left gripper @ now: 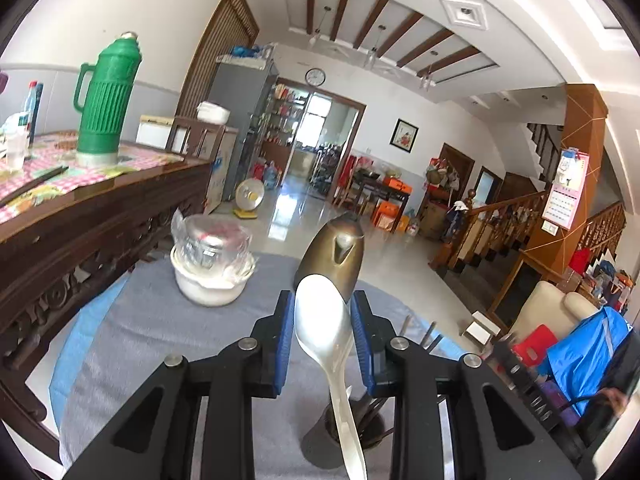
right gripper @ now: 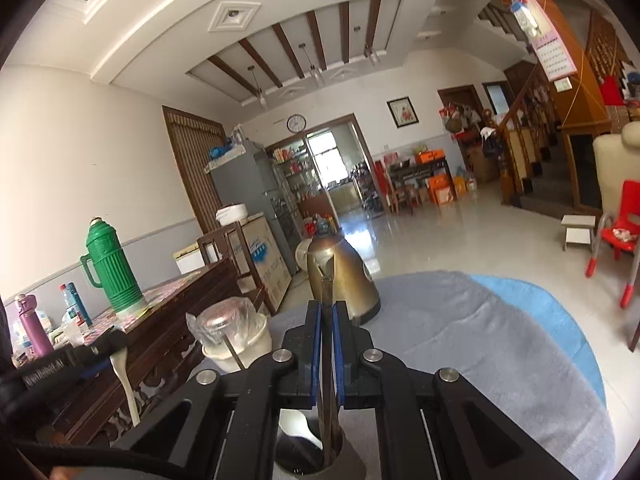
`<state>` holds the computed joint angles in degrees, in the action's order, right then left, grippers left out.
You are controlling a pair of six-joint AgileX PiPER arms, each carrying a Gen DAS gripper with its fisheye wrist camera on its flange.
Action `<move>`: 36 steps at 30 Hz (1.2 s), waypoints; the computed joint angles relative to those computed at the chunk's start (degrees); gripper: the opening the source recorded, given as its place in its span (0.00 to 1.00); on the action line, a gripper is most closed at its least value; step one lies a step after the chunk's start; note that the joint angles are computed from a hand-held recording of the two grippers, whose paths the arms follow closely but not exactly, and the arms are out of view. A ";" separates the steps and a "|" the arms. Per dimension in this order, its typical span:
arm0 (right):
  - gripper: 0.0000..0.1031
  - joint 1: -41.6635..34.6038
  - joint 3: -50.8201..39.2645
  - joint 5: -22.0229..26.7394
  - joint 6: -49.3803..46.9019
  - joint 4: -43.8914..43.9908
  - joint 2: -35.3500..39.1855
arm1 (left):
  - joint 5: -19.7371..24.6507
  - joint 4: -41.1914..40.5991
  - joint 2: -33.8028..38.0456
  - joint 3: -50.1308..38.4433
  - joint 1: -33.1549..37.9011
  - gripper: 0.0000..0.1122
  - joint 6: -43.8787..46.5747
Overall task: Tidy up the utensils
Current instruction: 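Lower the held spoon and chopstick into the grey cup with both grippers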
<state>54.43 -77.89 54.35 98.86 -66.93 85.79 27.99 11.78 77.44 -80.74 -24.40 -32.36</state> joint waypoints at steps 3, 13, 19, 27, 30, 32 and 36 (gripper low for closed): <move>0.06 -0.95 2.70 -2.16 0.50 1.23 -1.57 | 0.11 5.37 0.90 -2.21 -2.49 0.27 -4.04; 0.06 -3.21 8.25 -7.26 3.73 3.27 -5.07 | 6.77 35.45 11.55 -12.07 -14.70 0.27 -25.43; 0.06 -5.57 11.41 -11.15 5.80 4.40 -7.22 | 12.37 37.02 18.93 -18.25 -15.56 0.27 -27.06; 0.06 -7.47 13.50 -14.15 7.61 4.61 -8.20 | 15.53 41.30 23.21 -19.19 -16.41 0.27 -30.67; 0.06 -8.31 13.98 -15.45 7.89 4.73 -8.22 | 15.62 41.31 24.15 -19.68 -16.38 0.27 -30.16; 0.06 -8.30 13.94 -15.59 8.03 4.83 -8.07 | 15.56 40.69 24.53 -19.76 -16.25 0.27 -29.30; 0.06 -8.78 13.83 -16.32 8.11 5.13 -7.78 | 15.47 39.53 24.31 -19.66 -16.34 0.27 -28.31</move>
